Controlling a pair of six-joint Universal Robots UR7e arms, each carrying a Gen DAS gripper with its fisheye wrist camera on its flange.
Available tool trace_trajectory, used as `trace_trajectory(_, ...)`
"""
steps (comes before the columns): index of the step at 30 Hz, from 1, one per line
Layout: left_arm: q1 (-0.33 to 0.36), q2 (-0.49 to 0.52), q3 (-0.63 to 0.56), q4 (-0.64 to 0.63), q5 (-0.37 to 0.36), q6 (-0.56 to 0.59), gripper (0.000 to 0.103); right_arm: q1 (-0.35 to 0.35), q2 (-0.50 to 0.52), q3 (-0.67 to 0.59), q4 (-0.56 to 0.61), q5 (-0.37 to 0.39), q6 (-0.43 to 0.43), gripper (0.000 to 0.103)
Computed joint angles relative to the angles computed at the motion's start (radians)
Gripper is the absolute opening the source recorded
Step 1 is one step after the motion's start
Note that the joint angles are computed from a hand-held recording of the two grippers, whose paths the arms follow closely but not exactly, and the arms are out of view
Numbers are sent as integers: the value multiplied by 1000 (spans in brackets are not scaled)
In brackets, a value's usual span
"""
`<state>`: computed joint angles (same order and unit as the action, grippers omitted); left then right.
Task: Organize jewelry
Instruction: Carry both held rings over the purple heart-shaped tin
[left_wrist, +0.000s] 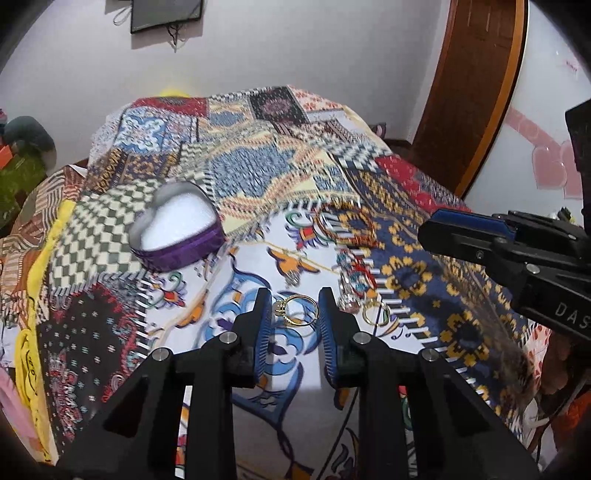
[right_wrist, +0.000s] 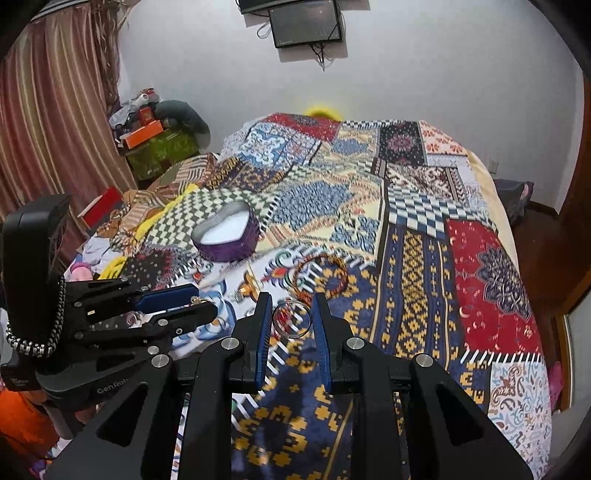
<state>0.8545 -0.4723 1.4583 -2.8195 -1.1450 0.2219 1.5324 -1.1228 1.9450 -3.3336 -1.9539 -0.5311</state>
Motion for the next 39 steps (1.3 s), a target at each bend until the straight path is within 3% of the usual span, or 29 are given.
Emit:
trace_trajectory(12, 7, -48, 5, -131, 36, 48, 25, 66, 47, -71, -43, 7, -32, 20)
trace_trajectory(22, 40, -39, -75, -178, 68, 91, 25, 99, 120, -182, -35, 7, -73, 20)
trace_trajectory(32, 88, 36, -214, -99, 80, 90, 25, 96, 219, -338, 99, 9, -38, 20)
trace_trajectory(39, 113, 106, -315, 3, 102, 93, 25, 71, 263, -448, 293, 14, 40, 20)
